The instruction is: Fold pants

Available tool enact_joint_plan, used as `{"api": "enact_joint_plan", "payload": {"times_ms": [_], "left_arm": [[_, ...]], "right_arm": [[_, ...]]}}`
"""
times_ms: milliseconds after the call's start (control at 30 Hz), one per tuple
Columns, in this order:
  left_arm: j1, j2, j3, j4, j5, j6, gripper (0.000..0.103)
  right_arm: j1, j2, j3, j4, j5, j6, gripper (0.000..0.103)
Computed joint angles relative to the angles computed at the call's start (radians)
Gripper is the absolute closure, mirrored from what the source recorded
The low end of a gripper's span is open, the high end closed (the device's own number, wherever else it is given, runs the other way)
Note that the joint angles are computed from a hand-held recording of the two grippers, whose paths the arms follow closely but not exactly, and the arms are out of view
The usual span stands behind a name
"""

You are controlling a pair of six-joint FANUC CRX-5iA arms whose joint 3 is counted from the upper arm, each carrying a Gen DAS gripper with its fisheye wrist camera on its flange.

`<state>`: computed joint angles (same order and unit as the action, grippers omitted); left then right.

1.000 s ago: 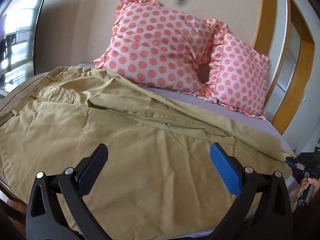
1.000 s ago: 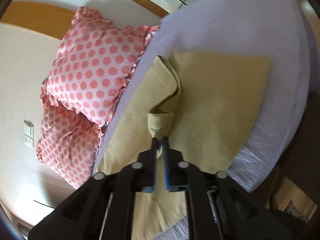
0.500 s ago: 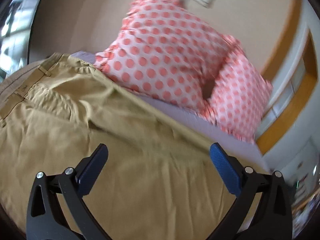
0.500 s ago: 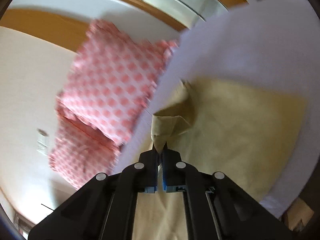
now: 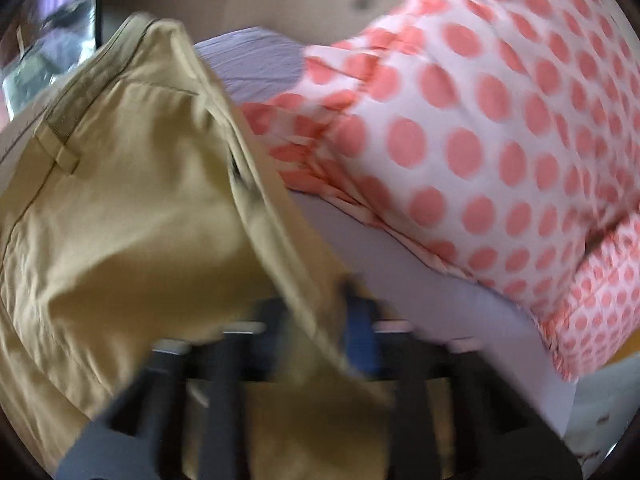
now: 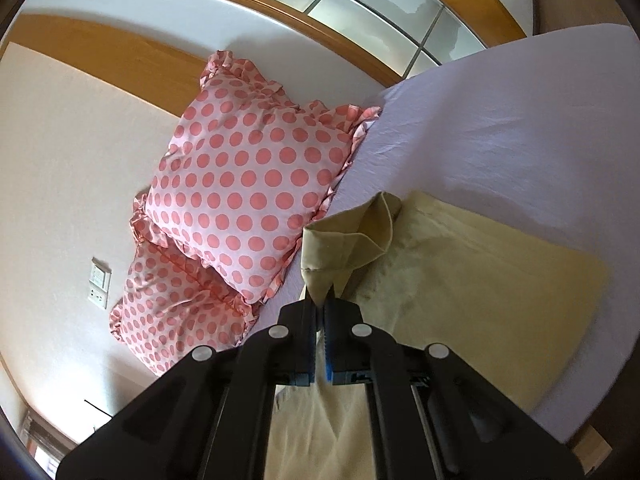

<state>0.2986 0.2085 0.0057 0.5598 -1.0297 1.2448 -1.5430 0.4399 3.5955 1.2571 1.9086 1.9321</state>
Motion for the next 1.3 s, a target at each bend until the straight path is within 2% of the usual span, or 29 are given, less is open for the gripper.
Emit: {"api": "enact_joint_plan", "payload": {"times_ms": [67, 133, 200, 300, 433, 500, 600, 767, 900, 967, 1033, 1133, 1233, 1300], "left_arm": [[0.030, -0.052, -0.071, 0.065, 0.020, -0.067, 0.097], [0.080, -0.184, -0.207, 0.145, 0.063, -0.233, 0.097], [0.169, -0.337, -0.359, 0.251, 0.054, -0.418, 0.097], [0.369, -0.522, -0.531, 0.325, -0.069, -0.615, 0.093], [0.636, -0.653, -0.684, 0.293, -0.258, -0.740, 0.092], [0.723, -0.673, -0.723, 0.253, -0.328, -0.761, 0.092], [0.786, -0.700, -0.773, 0.289, -0.358, -0.823, 0.089], [0.795, -0.704, -0.788, 0.303, -0.361, -0.853, 0.088], [0.833, -0.695, -0.806, 0.316, -0.400, -0.897, 0.087], [0.840, -0.690, -0.804, 0.318, -0.422, -0.921, 0.083], [0.869, -0.696, -0.809, 0.325, -0.446, -0.957, 0.067], [0.937, -0.722, -0.826, 0.347, -0.483, -1.010, 0.051], [0.985, -0.733, -0.834, 0.367, -0.499, -1.027, 0.044], [1.008, -0.719, -0.837, 0.385, -0.505, -1.025, 0.043]], "right_arm": [[0.005, 0.011, -0.001, 0.017, 0.017, 0.020, 0.100], [0.037, 0.003, -0.016, 0.037, 0.070, 0.036, 0.100], [0.089, -0.023, -0.039, 0.054, 0.153, 0.037, 0.100], [0.126, -0.062, -0.056, 0.002, 0.215, -0.023, 0.100], [0.106, -0.096, -0.033, -0.152, 0.174, -0.188, 0.100], [0.107, -0.111, -0.010, -0.213, 0.142, -0.291, 0.100], [0.104, -0.117, -0.001, -0.240, 0.128, -0.313, 0.100], [0.079, -0.119, -0.023, -0.268, 0.128, -0.243, 0.100], [0.064, -0.142, -0.064, -0.293, 0.148, -0.169, 0.099], [0.047, -0.141, -0.077, -0.321, 0.145, -0.140, 0.089], [0.032, -0.171, -0.101, -0.355, 0.184, -0.151, 0.060], [0.011, -0.190, -0.107, -0.394, 0.206, -0.167, 0.059], [0.017, -0.182, -0.084, -0.380, 0.174, -0.189, 0.059], [-0.003, -0.185, -0.088, -0.366, 0.161, -0.135, 0.059]]}}
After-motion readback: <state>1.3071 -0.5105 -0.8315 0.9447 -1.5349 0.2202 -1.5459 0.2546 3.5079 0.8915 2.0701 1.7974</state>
